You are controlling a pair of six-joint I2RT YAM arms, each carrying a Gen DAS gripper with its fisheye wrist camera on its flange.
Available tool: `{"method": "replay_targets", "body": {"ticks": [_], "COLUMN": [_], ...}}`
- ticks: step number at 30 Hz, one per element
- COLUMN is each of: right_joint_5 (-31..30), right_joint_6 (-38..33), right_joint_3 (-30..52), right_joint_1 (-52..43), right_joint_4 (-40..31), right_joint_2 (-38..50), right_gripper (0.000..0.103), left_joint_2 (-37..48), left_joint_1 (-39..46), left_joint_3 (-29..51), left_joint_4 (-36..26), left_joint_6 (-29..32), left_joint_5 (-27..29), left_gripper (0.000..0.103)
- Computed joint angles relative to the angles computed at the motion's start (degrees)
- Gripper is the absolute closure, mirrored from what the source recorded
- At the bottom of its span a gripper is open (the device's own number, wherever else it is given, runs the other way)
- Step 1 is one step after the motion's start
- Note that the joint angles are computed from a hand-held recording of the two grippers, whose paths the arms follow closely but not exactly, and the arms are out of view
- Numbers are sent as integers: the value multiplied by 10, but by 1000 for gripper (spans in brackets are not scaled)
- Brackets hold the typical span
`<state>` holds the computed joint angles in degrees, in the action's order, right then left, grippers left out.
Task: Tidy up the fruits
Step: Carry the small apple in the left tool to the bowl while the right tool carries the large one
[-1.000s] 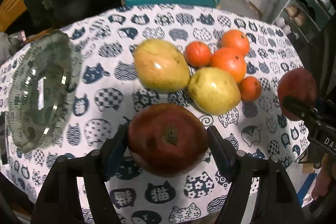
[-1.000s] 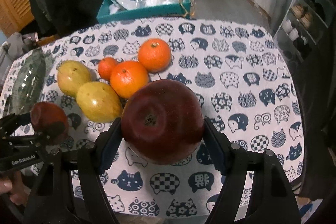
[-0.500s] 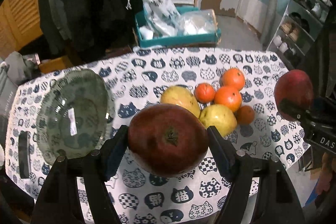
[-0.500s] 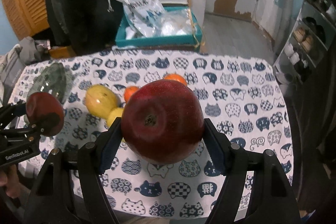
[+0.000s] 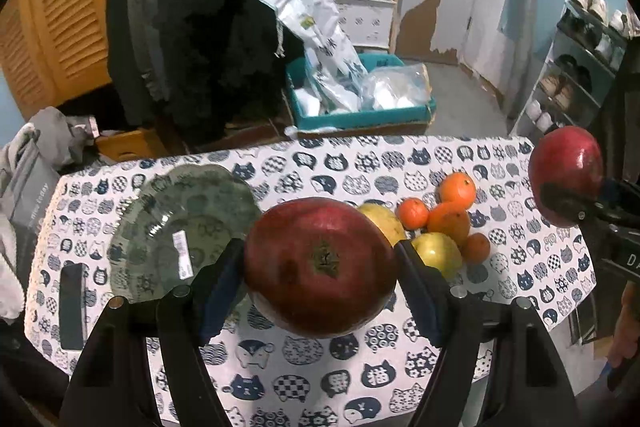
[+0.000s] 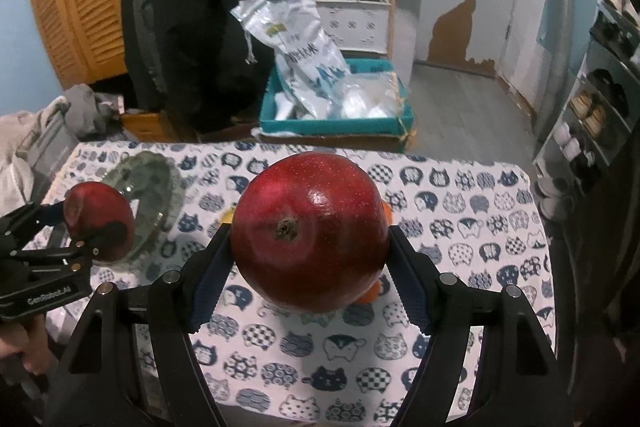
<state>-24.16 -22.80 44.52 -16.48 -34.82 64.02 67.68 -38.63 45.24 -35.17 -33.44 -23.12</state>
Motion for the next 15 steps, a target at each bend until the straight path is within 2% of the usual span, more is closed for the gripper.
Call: {"method": "replay_targets", "body": {"ticks": [9, 15], "right_joint_5": [28, 49], "right_joint_6": [59, 104], "right_joint_3": [17, 29], "right_joint_1": [84, 147], "right_joint_4": [12, 28], "right_joint_2": [-8, 7], "right_gripper": [28, 28], "left_joint_2": [-50, -86], "left_joint_1": [54, 122], "left_joint_3": [-17, -29], "left_joint_4": [-16, -20], "left_joint_6": [37, 74], "left_joint_5": [-5, 15], "left_gripper": [27, 27]}}
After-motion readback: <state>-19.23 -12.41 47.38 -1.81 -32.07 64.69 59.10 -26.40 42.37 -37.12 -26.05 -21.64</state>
